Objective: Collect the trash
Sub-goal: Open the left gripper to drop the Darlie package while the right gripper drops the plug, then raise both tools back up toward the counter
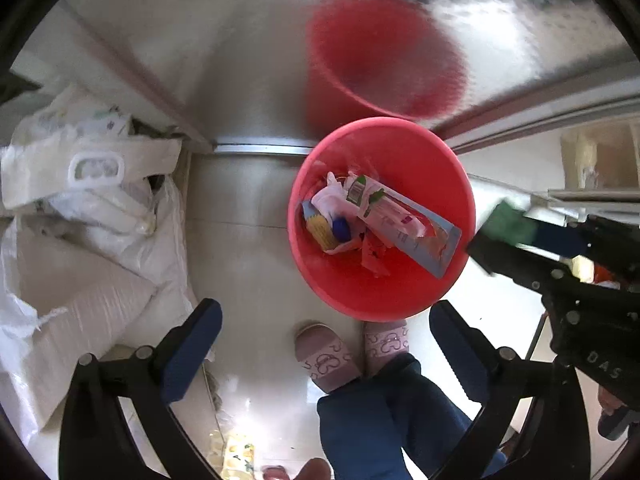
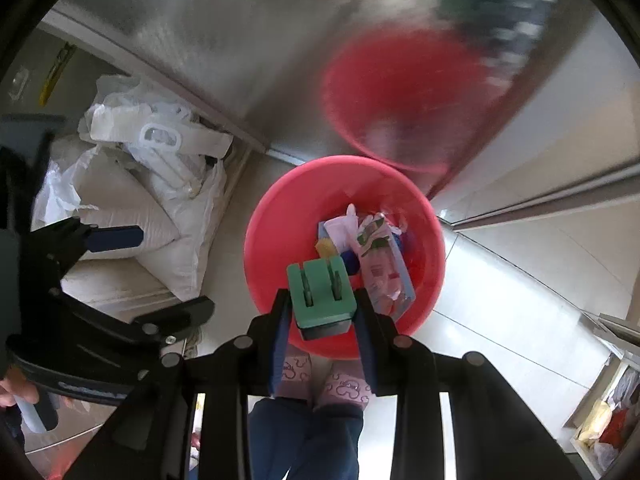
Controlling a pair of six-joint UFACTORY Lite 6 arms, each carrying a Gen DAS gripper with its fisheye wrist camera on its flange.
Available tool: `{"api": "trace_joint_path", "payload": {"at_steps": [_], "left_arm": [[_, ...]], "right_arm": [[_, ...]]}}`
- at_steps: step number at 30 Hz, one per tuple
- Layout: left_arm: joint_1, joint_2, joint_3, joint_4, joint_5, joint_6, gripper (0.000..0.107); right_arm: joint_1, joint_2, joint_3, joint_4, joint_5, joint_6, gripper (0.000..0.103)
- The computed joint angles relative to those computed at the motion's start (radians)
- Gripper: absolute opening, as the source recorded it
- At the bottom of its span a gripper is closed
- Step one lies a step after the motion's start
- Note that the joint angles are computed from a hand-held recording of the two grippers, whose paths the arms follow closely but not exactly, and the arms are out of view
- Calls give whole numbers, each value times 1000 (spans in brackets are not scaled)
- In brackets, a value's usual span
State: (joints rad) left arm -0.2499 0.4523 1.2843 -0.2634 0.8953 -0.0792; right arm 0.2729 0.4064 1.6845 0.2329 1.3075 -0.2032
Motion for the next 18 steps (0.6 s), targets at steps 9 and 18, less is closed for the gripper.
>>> {"api": "trace_joint_path", "payload": {"at_steps": [9, 18], "left_arm": [[25, -50, -59, 0, -15, 20, 103], [40, -147, -82, 44, 32, -32, 103]], "right_arm": [[45, 14, 16, -30, -3, 22, 29], [58, -19, 26, -49, 30, 87, 56]]}}
